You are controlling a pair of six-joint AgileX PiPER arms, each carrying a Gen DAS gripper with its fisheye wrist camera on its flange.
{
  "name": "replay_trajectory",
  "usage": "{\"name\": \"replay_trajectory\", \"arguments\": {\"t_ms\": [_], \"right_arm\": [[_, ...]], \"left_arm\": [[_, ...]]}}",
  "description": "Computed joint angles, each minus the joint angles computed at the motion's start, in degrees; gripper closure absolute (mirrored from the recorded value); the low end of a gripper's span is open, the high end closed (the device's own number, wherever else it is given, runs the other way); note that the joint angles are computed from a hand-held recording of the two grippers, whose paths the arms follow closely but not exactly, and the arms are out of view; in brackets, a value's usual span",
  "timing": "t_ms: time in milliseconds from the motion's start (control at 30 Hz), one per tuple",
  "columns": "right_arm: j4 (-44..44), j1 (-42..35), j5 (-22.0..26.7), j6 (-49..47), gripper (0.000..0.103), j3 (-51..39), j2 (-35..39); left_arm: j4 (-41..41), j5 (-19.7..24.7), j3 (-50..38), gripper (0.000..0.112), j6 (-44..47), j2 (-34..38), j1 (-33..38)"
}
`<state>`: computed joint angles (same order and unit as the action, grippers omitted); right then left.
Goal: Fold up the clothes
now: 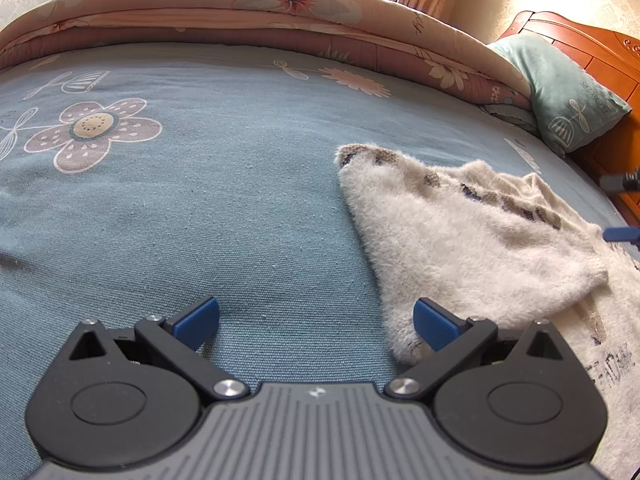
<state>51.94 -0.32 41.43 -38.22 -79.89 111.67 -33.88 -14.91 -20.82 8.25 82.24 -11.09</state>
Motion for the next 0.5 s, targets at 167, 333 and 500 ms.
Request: {"name": "replay_trajectory", "arguments": {"t_ms": [167, 333, 500], "right_arm": [[10.2, 8.1, 5.8, -4.7, 0.0, -4.8, 4.8], [13.4, 18.2, 8.8, -2.4, 0.0, -18.2, 15.0], [1.6, 24.7, 9.3, 10.0, 0.0, -36.3, 26.0]], "left_arm": [[1.8, 0.4, 0.0, 0.01, -1.3, -0.2, 0.6], [3.6, 0.5, 0.2, 0.01, -3.0, -0.3, 1.0], [8.8, 0.8, 0.4, 0.01, -7.5, -0.5, 2.0]]}}
